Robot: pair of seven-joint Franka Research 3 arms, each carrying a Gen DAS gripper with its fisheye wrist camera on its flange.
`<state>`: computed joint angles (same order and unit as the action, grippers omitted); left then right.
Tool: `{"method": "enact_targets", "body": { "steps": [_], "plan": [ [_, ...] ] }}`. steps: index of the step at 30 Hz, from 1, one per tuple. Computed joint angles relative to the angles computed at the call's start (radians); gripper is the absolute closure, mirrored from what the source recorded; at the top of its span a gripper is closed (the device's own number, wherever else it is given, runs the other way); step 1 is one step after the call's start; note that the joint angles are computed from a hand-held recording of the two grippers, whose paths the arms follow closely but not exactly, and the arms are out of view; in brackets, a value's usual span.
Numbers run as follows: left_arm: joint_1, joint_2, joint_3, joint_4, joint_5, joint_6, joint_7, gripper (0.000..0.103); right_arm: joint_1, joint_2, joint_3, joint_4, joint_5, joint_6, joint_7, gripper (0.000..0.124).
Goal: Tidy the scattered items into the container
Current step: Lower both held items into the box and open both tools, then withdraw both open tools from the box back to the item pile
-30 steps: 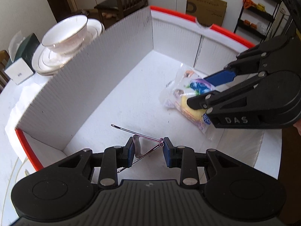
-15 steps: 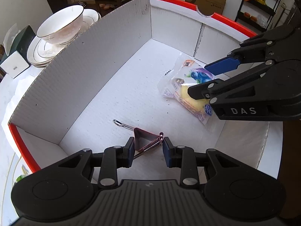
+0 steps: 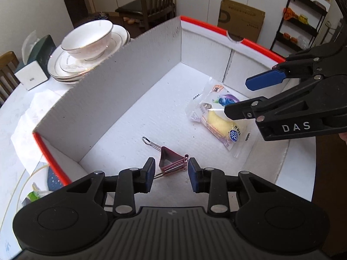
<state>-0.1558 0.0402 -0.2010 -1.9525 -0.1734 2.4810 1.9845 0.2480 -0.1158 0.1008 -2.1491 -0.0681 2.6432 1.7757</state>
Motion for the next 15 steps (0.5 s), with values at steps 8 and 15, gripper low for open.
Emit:
{"method": "enact_targets", "body": {
  "steps": [8, 15],
  "plan": [
    [-0.009, -0.093, 0.019, -0.095, -0.100, 0.093, 0.045, 0.046, 0.001, -0.054, 0.011, -0.034, 0.003, 0.027, -0.009, 0.064],
    [-0.042, -0.177, 0.053, -0.179, -0.173, 0.170, 0.076, 0.046, 0.003, -0.088, 0.027, -0.051, 0.023, 0.043, -0.026, 0.060]
  ]
}}
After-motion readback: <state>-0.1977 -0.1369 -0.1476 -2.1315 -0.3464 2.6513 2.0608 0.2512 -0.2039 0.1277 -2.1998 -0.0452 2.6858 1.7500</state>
